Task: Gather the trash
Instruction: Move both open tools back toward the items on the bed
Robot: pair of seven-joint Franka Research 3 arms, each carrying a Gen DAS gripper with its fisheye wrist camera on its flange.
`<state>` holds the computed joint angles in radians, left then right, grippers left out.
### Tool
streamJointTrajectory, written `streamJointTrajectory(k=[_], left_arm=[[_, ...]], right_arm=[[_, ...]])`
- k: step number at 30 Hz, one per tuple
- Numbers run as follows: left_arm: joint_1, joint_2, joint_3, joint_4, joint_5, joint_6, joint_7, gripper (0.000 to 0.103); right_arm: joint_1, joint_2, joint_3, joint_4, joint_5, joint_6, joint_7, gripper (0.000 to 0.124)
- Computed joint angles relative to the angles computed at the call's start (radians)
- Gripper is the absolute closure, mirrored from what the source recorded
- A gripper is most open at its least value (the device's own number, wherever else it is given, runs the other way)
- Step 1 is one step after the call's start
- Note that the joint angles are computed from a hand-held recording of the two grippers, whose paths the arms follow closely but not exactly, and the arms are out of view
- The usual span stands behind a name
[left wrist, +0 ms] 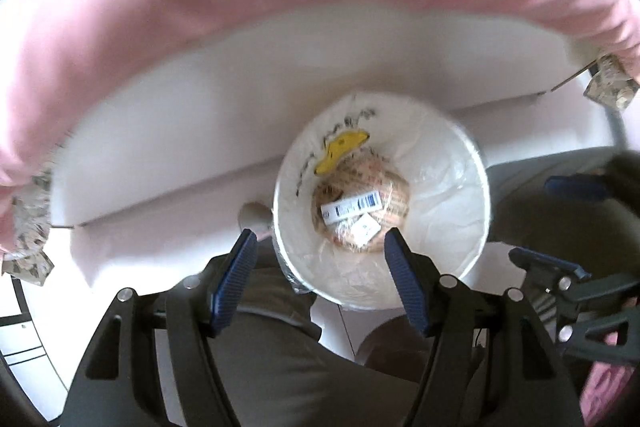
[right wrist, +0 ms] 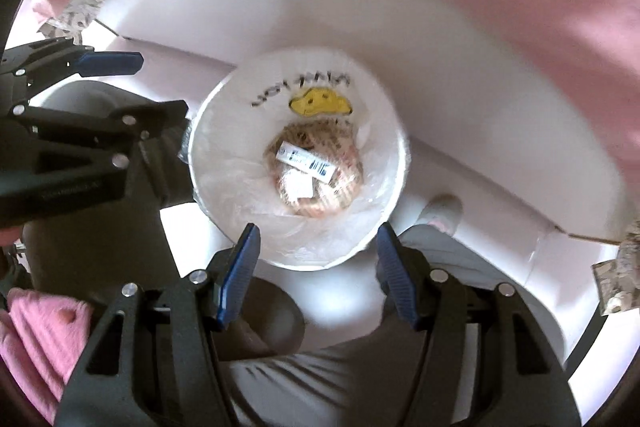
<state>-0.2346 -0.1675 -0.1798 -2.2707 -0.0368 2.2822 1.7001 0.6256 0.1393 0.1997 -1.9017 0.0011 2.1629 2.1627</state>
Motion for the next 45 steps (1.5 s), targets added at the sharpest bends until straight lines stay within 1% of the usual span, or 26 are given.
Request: streamJointTrajectory(k=[2, 3, 4, 5, 7, 9, 11, 17, 20, 24, 26, 29, 34, 39, 41, 42, 45], left_arm=[[-0.001, -0.038, 0.009, -0.002, -0.02, 0.007, 0.023, 0.035], [-0.001, -0.053, 0.014, 0.003, -0.029, 0.009, 0.031, 0.035], [-0.002, -0.061, 0.017, 0.011, -0.035, 0.011, 0.034, 0.035], [-0.002, -0.074, 0.02, 0.017, -0.038, 0.017, 0.038, 0.035], [-0.002, -0.092, 0.023, 0.035, -0.034, 0.026, 0.038, 0.034], [-0.001, -0.103, 0.029, 0.063, -0.036, 0.037, 0.041, 0.032], [-0.001, -0.114, 0.037, 0.081, -0.044, 0.042, 0.046, 0.027], [0.016, -0.094, 0.041, 0.174, -0.02, 0.079, 0.035, 0.02], [0.03, -0.058, 0.036, 0.245, -0.003, 0.069, 0.006, 0.019], [0.053, 0.027, 0.029, 0.361, 0.02, 0.039, -0.042, 0.019], [0.066, 0.071, 0.021, 0.422, 0.055, 0.022, -0.077, 0.019], [0.081, 0.126, 0.015, 0.499, 0.092, -0.003, -0.129, 0.019], [0.091, 0.272, 0.006, 0.688, 0.128, -0.055, -0.197, 0.019], [0.091, 0.447, 0.005, 0.917, 0.144, -0.142, -0.267, 0.019], [0.08, 0.537, 0.008, 1.041, 0.163, -0.198, -0.294, 0.019], [0.077, 0.566, 0.008, 1.082, 0.167, -0.213, -0.299, 0.019], [0.062, 0.688, 0.01, 1.259, 0.172, -0.279, -0.317, 0.019]], right_arm=[[0.004, -0.044, 0.0, -0.009, -0.034, 0.0, 0.013, 0.062], [0.003, -0.053, 0.001, -0.005, -0.049, 0.0, 0.019, 0.06], [0.003, -0.068, 0.003, -0.003, -0.064, -0.003, 0.023, 0.054], [0.001, -0.09, 0.004, -0.003, -0.087, -0.004, 0.029, 0.053], [-0.005, -0.119, 0.009, 0.002, -0.118, -0.008, 0.037, 0.053], [-0.014, -0.139, 0.014, 0.022, -0.151, -0.021, 0.049, 0.052], [-0.024, -0.164, 0.018, 0.037, -0.182, -0.024, 0.055, 0.052], [-0.057, -0.204, 0.032, 0.111, -0.281, -0.044, 0.051, 0.046], [-0.07, -0.197, 0.036, 0.149, -0.325, -0.039, 0.043, 0.045], [-0.075, -0.15, 0.029, 0.236, -0.365, -0.054, 0.021, 0.044], [-0.075, -0.128, 0.019, 0.264, -0.377, -0.052, 0.008, 0.044], [-0.074, -0.076, -0.003, 0.331, -0.391, -0.045, -0.022, 0.044], [-0.066, 0.026, -0.048, 0.466, -0.398, -0.044, -0.079, 0.044], [-0.061, 0.143, -0.096, 0.612, -0.357, -0.043, -0.139, 0.044], [-0.061, 0.201, -0.115, 0.682, -0.332, -0.049, -0.168, 0.044], [-0.06, 0.223, -0.124, 0.709, -0.319, -0.052, -0.179, 0.044], [-0.066, 0.318, -0.148, 0.827, -0.267, -0.072, -0.222, 0.044]])
